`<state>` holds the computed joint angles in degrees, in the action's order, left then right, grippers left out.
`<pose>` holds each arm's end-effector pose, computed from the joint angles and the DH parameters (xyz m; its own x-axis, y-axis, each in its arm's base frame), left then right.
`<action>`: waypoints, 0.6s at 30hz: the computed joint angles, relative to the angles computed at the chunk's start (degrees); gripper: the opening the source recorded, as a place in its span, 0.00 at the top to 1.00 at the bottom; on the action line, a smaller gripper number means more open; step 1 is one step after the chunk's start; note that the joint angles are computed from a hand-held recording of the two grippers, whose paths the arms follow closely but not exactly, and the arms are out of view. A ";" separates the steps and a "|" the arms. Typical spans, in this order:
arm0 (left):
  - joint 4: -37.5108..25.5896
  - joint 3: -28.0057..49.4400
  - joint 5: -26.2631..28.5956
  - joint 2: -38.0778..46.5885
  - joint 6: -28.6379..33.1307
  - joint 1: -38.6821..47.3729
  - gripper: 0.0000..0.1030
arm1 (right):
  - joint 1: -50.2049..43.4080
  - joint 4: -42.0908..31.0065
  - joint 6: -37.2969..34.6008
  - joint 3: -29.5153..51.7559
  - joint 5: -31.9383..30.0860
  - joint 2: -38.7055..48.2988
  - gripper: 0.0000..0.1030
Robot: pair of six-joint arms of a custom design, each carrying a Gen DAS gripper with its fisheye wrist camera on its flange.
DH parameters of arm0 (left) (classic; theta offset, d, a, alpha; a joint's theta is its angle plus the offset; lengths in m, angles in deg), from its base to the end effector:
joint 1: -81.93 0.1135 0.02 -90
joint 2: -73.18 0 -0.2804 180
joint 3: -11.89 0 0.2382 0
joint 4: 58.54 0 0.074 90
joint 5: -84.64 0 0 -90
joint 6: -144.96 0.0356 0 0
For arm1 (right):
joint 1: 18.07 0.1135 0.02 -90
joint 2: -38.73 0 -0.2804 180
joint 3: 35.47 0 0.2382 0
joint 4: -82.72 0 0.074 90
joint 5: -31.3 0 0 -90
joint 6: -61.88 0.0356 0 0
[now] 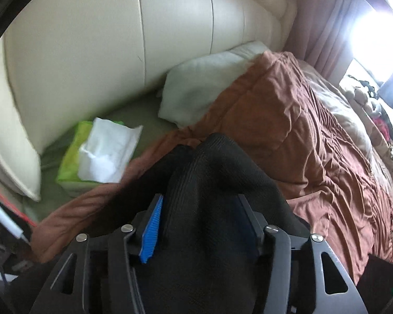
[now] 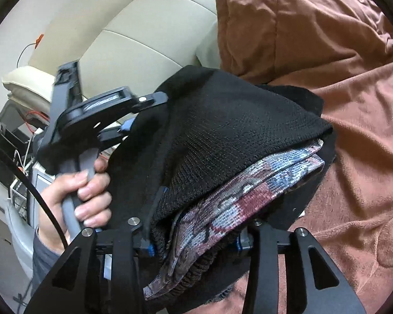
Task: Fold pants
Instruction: 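Lower the shorts onto the bed corner by the headboard with both grippers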
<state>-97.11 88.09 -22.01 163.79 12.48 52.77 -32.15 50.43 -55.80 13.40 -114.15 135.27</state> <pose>0.2834 -0.1464 0.2483 -0.7277 -0.3349 -0.5985 -0.2377 0.9418 -0.2379 0.2290 -0.0272 0.1232 -0.8452 -0.0596 -0.5311 -0.4448 0.6293 0.6372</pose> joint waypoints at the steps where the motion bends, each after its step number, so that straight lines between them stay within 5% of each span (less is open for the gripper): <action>1: 0.34 -1.37 -0.21 -1.84 -1.09 -0.49 0.42 | -0.01 -0.27 0.00 0.06 -0.44 0.07 0.62; 4: 0.37 -5.56 -1.87 -6.98 -4.62 -2.64 0.34 | 0.24 -1.49 0.79 0.90 -1.47 0.78 0.61; 18: 1.43 -23.27 -5.40 -19.61 -17.06 -12.07 0.33 | 1.36 -2.43 4.47 7.98 -1.88 7.07 0.58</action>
